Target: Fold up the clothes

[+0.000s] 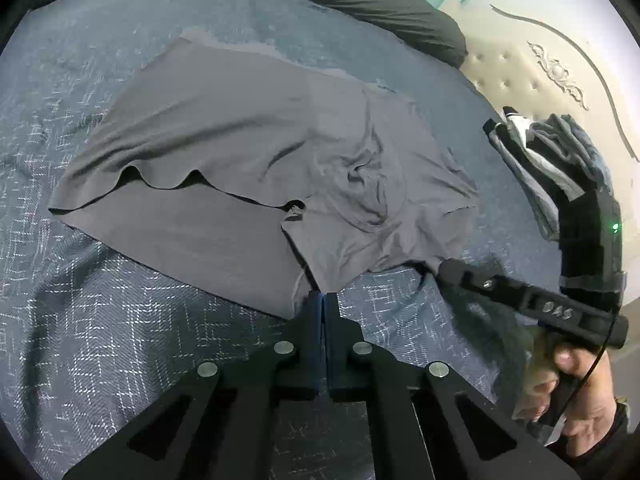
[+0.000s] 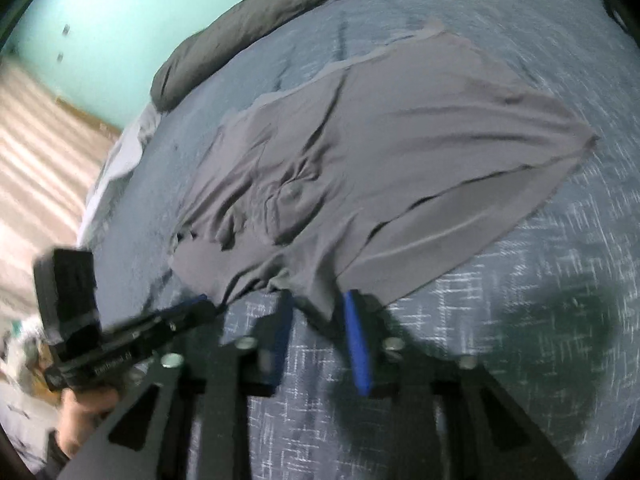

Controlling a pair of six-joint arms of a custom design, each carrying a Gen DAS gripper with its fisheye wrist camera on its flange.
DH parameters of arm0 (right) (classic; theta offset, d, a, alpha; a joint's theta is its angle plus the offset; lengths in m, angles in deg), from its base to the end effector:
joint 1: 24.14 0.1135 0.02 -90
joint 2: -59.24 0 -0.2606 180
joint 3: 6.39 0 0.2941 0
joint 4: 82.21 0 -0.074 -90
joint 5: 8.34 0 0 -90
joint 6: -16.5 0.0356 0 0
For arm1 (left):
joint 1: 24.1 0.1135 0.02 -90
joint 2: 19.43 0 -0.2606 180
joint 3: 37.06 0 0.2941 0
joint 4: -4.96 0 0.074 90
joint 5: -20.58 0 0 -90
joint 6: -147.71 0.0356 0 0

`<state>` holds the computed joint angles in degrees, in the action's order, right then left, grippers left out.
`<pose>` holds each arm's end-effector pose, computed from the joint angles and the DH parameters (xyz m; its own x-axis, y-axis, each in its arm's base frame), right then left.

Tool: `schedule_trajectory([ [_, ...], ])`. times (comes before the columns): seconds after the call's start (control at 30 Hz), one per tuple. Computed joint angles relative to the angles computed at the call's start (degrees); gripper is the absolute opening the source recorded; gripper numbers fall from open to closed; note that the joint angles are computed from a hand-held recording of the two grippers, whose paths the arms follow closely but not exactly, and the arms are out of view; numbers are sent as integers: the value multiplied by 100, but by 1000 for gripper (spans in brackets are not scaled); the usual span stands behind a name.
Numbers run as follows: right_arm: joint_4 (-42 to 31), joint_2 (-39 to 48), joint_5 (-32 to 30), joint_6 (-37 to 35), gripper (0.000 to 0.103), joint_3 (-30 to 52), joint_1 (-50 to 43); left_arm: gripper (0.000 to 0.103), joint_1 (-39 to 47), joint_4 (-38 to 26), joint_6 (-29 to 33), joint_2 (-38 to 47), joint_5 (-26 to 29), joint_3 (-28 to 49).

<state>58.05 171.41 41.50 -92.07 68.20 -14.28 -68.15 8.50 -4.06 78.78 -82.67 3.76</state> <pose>0.3642 0.0866 0.0767 -0.8251 -0.3904 -0.4085 -0.5624 0.6376 0.5265 0.2068 -0.1887 0.0360 -0.7852 -0.4337 -0.4421 -0.2372 0.8700 -0.4322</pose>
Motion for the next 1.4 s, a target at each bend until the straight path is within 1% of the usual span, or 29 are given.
schedule_trajectory([
  [0.03,7,-2,7,-35,8,-19,19,1,-27,-23,-6,-74,-45,-37],
  [0.07,14,-5,15,-70,5,-40,38,1,-48,-56,7,-141,-72,-66],
  [0.13,26,-30,-34,-131,3,-98,31,1,-92,-122,30,-278,-126,-125],
  [0.23,-87,-212,-139,-289,2,-170,-92,1,-171,-121,-77,-609,-139,-371],
  [0.3,-252,-273,-256,-393,2,-155,-205,1,-214,-194,-87,-626,-171,-332],
  [0.37,-372,-268,-303,-491,2,-127,-276,1,-261,-133,-156,-585,-125,-363],
  [0.4,-378,-229,-259,-496,2,-112,-267,1,-267,-49,-200,-505,-76,-374],
  [0.47,-268,-93,-145,-265,2,-83,-78,1,-240,233,-283,-275,89,-385],
  [0.6,-310,129,14,-254,2,8,-16,1,-201,425,-371,65,173,-275],
  [0.63,-322,181,50,-253,2,31,-4,1,-162,532,-439,104,193,-307],
  [0.73,-393,179,69,-266,2,64,-43,3,-97,500,-518,-50,153,-405],
  [0.8,-449,150,77,-226,3,82,-76,7,-37,408,-580,-334,75,-561],
  [0.87,-502,96,37,-138,10,102,-85,20,42,309,-648,-722,-16,-783],
  [0.9,-549,72,6,-103,13,124,-104,22,86,241,-680,-931,-63,-893],
  [0.93,-648,62,-15,-125,22,174,-181,24,159,75,-716,-1250,-158,-1045],
  [0.97,-744,53,-34,-141,29,224,-253,26,239,-43,-728,-1515,-219,-1183],
  [1.0,-809,29,-58,-114,29,254,-296,27,329,-177,-737,-1794,-277,-1318],
  [1.07,-973,1,-213,-97,30,354,-438,34,613,-533,-782,-2369,-391,-1599],
  [1.17,-819,-83,-318,116,30,364,-613,39,1026,-962,-863,-2909,-555,-1857],
  [1.2,-754,-76,-350,192,30,372,-658,40,1202,-967,-816,-2962,-513,-1918],
  [1.27,-637,8,-418,330,30,426,-764,40,1552,-737,-675,-2826,-342,-1997],
  [1.4,-484,186,-653,524,30,511,-926,40,1944,-279,-435,-2166,-93,-1882],
])
